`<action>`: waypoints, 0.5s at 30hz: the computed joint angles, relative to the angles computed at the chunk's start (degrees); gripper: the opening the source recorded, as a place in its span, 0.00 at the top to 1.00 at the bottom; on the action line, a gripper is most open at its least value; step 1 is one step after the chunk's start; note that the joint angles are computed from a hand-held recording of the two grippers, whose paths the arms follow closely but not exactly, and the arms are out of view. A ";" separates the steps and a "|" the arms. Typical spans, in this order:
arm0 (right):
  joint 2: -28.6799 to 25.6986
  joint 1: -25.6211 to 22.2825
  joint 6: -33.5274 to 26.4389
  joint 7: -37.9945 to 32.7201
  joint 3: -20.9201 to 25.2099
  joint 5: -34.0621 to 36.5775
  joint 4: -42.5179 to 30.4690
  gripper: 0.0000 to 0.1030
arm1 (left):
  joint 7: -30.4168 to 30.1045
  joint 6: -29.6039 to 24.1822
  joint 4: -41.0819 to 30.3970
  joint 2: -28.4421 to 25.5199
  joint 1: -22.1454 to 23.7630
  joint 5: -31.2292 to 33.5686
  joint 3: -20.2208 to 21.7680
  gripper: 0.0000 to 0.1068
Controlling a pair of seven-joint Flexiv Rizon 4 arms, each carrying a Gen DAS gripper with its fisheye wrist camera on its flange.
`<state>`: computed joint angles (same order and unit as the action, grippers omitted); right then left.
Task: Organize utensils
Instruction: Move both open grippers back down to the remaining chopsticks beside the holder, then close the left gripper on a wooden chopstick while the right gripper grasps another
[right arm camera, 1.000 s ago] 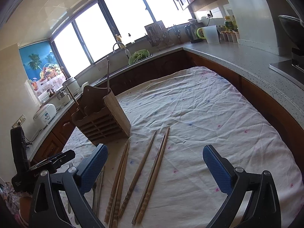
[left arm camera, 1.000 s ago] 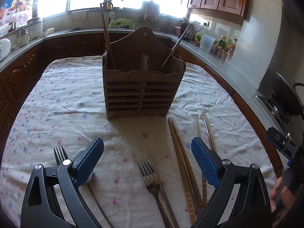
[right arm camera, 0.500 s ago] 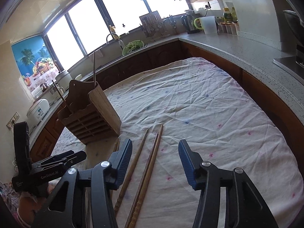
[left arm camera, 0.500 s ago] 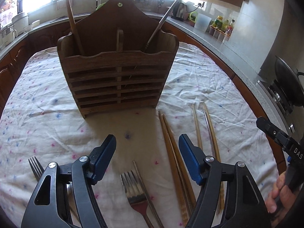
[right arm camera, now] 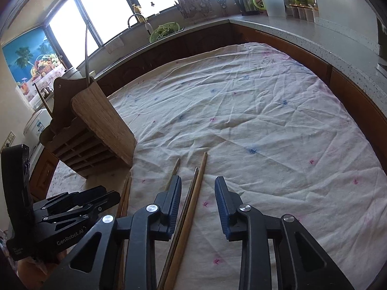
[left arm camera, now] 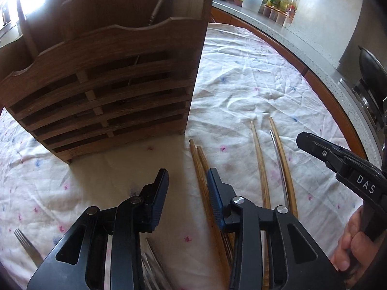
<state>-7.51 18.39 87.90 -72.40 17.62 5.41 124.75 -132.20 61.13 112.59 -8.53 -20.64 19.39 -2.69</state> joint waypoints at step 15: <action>-5.10 2.25 -3.26 6.46 -4.15 -12.01 -3.09 0.86 | 3.66 0.34 1.63 0.86 1.23 -1.98 0.14 0.82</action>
